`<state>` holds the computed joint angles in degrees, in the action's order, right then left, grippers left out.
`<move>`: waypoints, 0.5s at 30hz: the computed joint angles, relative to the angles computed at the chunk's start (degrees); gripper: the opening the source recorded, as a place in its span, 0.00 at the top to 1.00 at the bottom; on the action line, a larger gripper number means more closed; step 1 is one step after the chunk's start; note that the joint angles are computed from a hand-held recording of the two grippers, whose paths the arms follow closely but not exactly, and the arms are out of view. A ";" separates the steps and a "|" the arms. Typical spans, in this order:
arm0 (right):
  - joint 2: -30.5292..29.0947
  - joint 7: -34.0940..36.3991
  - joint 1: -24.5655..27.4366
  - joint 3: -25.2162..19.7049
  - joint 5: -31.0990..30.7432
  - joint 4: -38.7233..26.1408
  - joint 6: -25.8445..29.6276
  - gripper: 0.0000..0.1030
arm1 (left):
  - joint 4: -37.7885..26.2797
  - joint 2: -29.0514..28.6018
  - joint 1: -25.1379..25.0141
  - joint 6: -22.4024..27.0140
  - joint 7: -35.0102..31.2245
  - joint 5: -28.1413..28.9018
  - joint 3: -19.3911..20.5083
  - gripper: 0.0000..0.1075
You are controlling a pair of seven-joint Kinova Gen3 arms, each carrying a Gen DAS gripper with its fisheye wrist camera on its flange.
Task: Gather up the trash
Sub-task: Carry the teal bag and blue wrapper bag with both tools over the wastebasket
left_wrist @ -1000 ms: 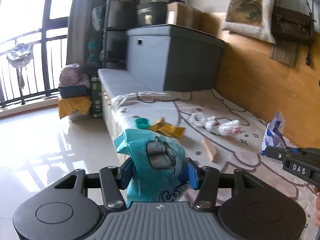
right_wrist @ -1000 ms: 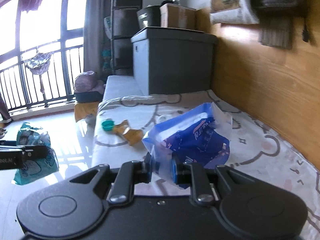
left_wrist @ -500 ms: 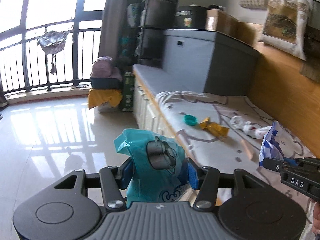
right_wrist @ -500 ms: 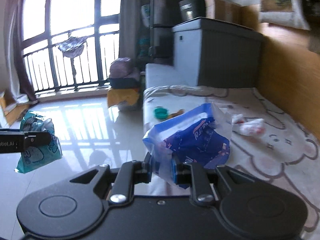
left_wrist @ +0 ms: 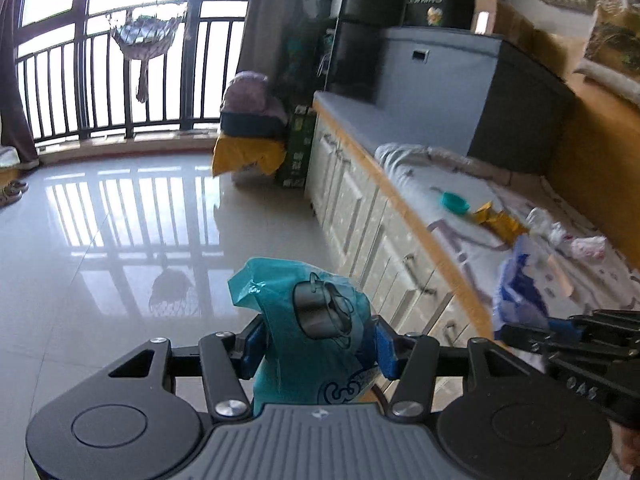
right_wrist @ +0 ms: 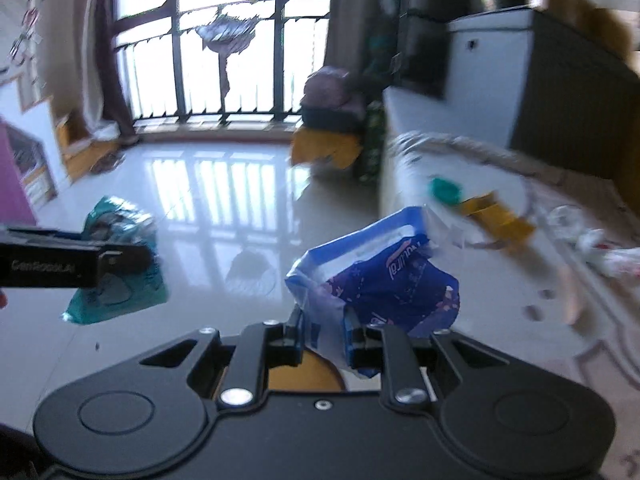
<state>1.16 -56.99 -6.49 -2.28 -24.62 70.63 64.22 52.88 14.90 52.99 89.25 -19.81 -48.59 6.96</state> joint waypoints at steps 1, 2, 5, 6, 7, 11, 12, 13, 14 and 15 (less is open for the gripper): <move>0.81 0.59 -0.56 -0.52 0.13 0.19 0.04 0.81 | 1.76 -0.58 -0.66 -1.06 0.72 0.85 -0.10 0.49; 1.56 0.87 -1.05 -0.97 0.58 0.22 0.24 0.81 | 3.58 -1.15 -1.55 -2.27 1.46 1.81 -0.04 0.49; 3.97 1.57 -2.41 -2.23 2.14 0.26 0.92 0.81 | 8.62 -2.46 -4.62 -5.68 3.33 4.68 0.57 0.49; 4.69 1.46 -2.99 -2.66 3.00 0.38 0.96 0.81 | 10.04 -2.77 -5.51 -6.58 3.87 5.40 0.85 0.49; 5.69 1.58 -3.41 -3.00 3.60 0.37 1.36 0.81 | 11.58 -3.13 -6.54 -7.69 4.31 6.22 1.08 0.49; 10.26 2.14 -4.21 -4.04 4.57 -1.87 4.70 0.81 | 17.71 -4.48 -10.67 -12.56 6.17 9.43 1.76 0.49; 11.45 2.27 -4.66 -4.30 5.38 -2.57 5.52 0.81 | 18.96 -4.66 -11.57 -13.51 6.46 10.12 1.93 0.49; 12.31 2.44 -5.05 -4.54 6.08 -2.83 5.88 0.81 | 20.13 -4.80 -12.37 -14.38 6.69 10.74 2.09 0.49; 13.47 2.96 -5.25 -4.79 6.49 -3.38 6.71 0.81 | 21.32 -4.92 -13.17 -15.35 6.94 11.39 2.20 0.49; 14.74 3.21 -5.42 -4.96 6.84 -4.14 7.84 0.81 | 22.50 -5.00 -13.97 -16.43 7.21 12.09 2.26 0.49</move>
